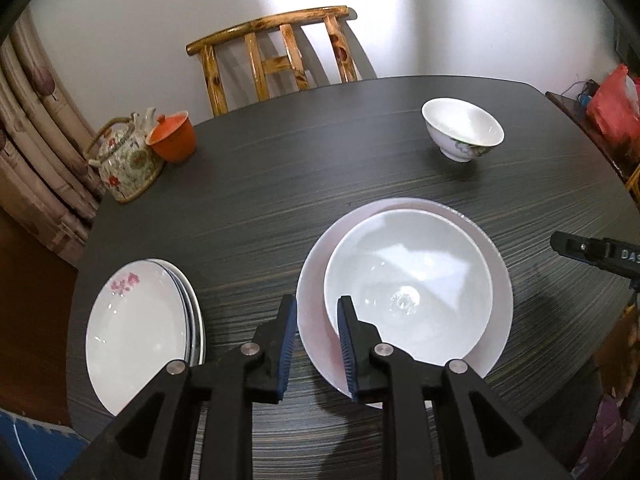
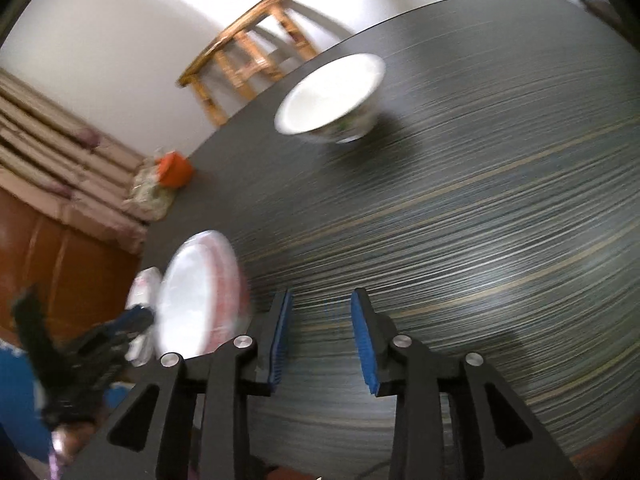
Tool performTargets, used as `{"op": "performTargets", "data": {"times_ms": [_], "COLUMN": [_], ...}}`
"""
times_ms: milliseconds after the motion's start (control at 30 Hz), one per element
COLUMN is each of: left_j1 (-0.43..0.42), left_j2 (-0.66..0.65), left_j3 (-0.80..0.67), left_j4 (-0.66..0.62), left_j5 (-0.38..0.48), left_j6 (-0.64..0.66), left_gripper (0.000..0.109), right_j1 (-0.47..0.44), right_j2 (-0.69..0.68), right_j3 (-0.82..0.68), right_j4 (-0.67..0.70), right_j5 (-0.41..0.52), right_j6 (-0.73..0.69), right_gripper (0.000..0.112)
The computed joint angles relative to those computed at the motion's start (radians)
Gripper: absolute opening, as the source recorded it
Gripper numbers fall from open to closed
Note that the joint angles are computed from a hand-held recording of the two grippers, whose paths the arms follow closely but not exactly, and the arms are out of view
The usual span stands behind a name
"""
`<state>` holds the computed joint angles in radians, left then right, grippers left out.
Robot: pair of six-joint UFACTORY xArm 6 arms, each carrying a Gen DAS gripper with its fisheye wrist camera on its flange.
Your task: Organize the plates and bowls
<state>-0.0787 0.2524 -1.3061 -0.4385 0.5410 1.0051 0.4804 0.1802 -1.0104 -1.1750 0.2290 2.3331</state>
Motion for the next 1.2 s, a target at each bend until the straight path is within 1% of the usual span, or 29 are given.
{"op": "performTargets", "data": {"times_ms": [133, 200, 267, 300, 333, 367, 400, 433, 533, 600, 700, 767, 833, 867, 900, 933, 1033, 1067, 1100, 1200], "left_j1": [-0.019, -0.034, -0.05, -0.058, -0.067, -0.072, -0.081, -0.088, -0.116, -0.135, -0.162, -0.177, -0.19, -0.191, -0.196, -0.198, -0.199, -0.197, -0.195, -0.199], "left_j2": [-0.02, -0.031, -0.041, -0.044, -0.046, -0.042, -0.042, -0.042, -0.035, -0.034, -0.019, 0.0, 0.017, 0.028, 0.047, 0.06, 0.127, 0.162, 0.185, 0.255], "left_j3": [0.013, 0.025, 0.036, 0.039, 0.039, 0.033, 0.03, 0.028, 0.021, 0.023, 0.012, -0.008, -0.031, -0.047, -0.076, -0.098, -0.213, -0.275, -0.316, -0.43], "left_j4": [0.0, 0.007, 0.016, 0.022, 0.031, 0.035, 0.039, 0.042, 0.075, 0.094, 0.141, 0.174, 0.197, 0.201, 0.206, 0.203, 0.183, 0.162, 0.148, 0.141], "left_j5": [-0.017, -0.037, -0.052, -0.057, -0.062, -0.062, -0.062, -0.064, -0.086, -0.1, -0.114, -0.106, -0.078, -0.061, -0.025, 0.0, 0.14, 0.211, 0.255, 0.351], "left_j6": [0.003, 0.0, -0.007, -0.011, -0.019, -0.023, -0.028, -0.031, -0.06, -0.077, -0.126, -0.167, -0.204, -0.214, -0.238, -0.244, -0.298, -0.32, -0.335, -0.399], "left_gripper": [0.024, 0.027, 0.029, 0.029, 0.029, 0.029, 0.029, 0.029, 0.029, 0.029, 0.029, 0.029, 0.03, 0.03, 0.03, 0.03, 0.03, 0.03, 0.03, 0.03], "right_j1": [-0.017, -0.016, -0.001, 0.008, 0.023, 0.035, 0.057, 0.067, 0.085, 0.1, 0.104, 0.108, 0.113, 0.115, 0.116, 0.119, 0.12, 0.119, 0.114, 0.111], "right_j2": [-0.044, -0.053, -0.056, -0.053, -0.056, -0.059, -0.056, -0.055, -0.056, -0.061, -0.067, -0.071, -0.071, -0.071, -0.071, -0.069, -0.065, -0.065, -0.065, -0.075], "right_j3": [0.076, 0.097, 0.109, 0.111, 0.114, 0.117, 0.112, 0.109, 0.117, 0.125, 0.133, 0.138, 0.138, 0.138, 0.137, 0.134, 0.131, 0.13, 0.131, 0.146], "right_j4": [-0.051, -0.055, -0.021, -0.02, -0.061, -0.064, -0.045, -0.04, -0.092, -0.107, -0.134, -0.148, -0.159, -0.162, -0.166, -0.168, -0.182, -0.19, -0.202, -0.251], "right_j5": [0.038, 0.07, 0.132, 0.164, 0.206, 0.234, 0.291, 0.319, 0.359, 0.387, 0.394, 0.399, 0.4, 0.402, 0.402, 0.403, 0.398, 0.394, 0.387, 0.377], "right_j6": [0.079, 0.085, 0.043, 0.037, 0.07, 0.07, 0.041, 0.029, 0.058, 0.074, 0.098, 0.114, 0.122, 0.124, 0.122, 0.12, 0.117, 0.123, 0.13, 0.191], "right_gripper": [0.031, 0.036, 0.036, 0.034, 0.035, 0.036, 0.036, 0.036, 0.037, 0.041, 0.049, 0.05, 0.053, 0.058, 0.061, 0.067, 0.072, 0.074, 0.077, 0.079]}}
